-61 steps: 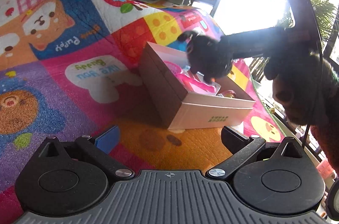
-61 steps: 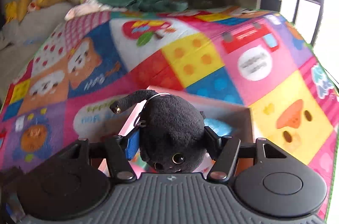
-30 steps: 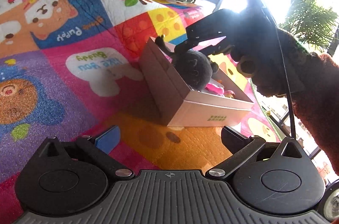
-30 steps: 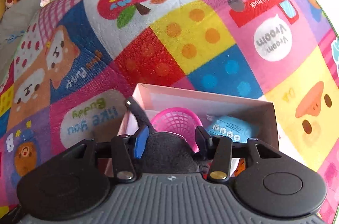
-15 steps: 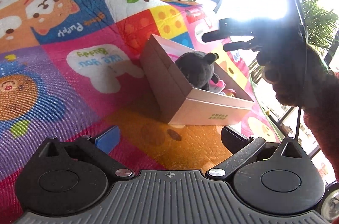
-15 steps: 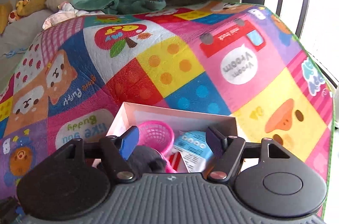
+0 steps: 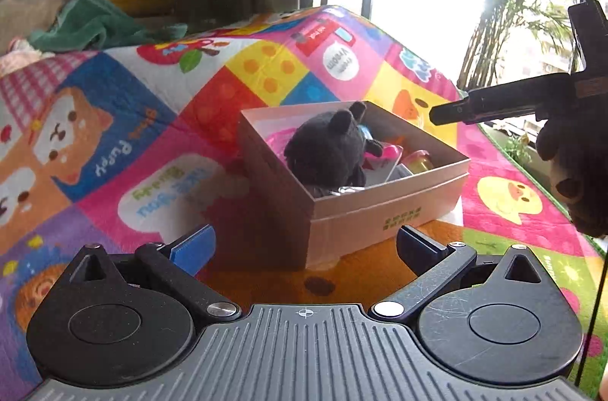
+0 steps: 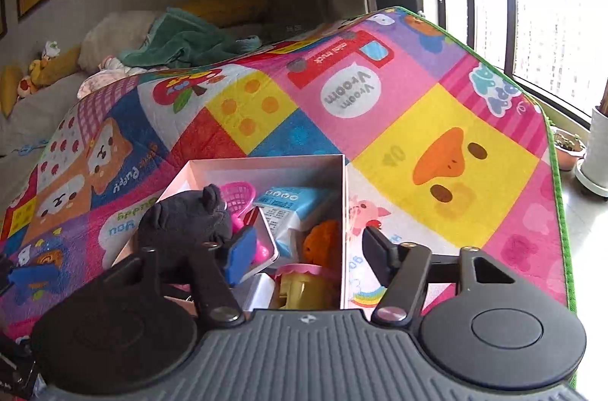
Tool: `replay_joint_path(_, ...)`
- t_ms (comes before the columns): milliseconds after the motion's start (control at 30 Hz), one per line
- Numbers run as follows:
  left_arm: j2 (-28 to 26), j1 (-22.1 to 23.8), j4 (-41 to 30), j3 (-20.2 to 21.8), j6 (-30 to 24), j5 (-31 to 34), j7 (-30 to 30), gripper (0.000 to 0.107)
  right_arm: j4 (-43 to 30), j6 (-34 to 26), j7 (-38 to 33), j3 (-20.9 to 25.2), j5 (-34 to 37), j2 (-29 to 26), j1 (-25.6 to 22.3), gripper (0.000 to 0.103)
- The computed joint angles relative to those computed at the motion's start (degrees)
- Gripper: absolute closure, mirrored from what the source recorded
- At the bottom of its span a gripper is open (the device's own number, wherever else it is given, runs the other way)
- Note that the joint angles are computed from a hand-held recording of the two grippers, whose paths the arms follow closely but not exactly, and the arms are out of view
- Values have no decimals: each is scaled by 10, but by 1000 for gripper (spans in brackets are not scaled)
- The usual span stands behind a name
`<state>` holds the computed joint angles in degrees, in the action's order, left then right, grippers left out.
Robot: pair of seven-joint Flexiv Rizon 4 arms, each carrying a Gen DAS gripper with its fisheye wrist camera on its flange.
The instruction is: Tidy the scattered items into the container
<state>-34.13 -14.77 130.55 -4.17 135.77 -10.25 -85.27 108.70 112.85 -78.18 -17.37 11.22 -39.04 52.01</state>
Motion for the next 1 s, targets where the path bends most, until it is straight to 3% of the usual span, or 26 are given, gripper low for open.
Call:
replay_joint_path(67,-4,-27,-26,20,-14,-27,46,4,-1,20,-11,-9,5,-11,11,44)
replay_joint_path(233,-14,-42,-92,25,-77,-60,113,8,-2,80,-40,-21,72,-37,33,40)
replay_joint_path(267,-17,-47,-105,27,-91,-69,125,20,0,87,-44,-13,82,-38,30,37)
replay_joint_path(333,-26,-57,-129,33,-118,-85,145,31,10,110,-50,17,91,-37,12,20)
replay_joint_path(433,-43,-68,-154,42,-125,-95,168,28,25,152,-64,55,105,-41,-8,15)
replay_joint_path(633,-70,-87,-197,58,-148,-113,226,45,23,227,-71,128,129,-63,-55,9)
replay_joint_path(700,-88,-96,-220,70,-141,-117,247,45,16,245,-69,146,132,-70,-70,7)
replay_joint_path(833,-147,-168,-291,140,-132,-243,324,46,8,246,-71,165,132,-75,-85,3)
replay_joint_path(933,-142,-136,-290,103,-135,-236,331,46,7,237,-76,167,135,-78,-85,3)
replay_joint_path(1000,-118,-90,-260,58,-131,-164,325,40,6,232,-76,167,136,-79,-86,2)
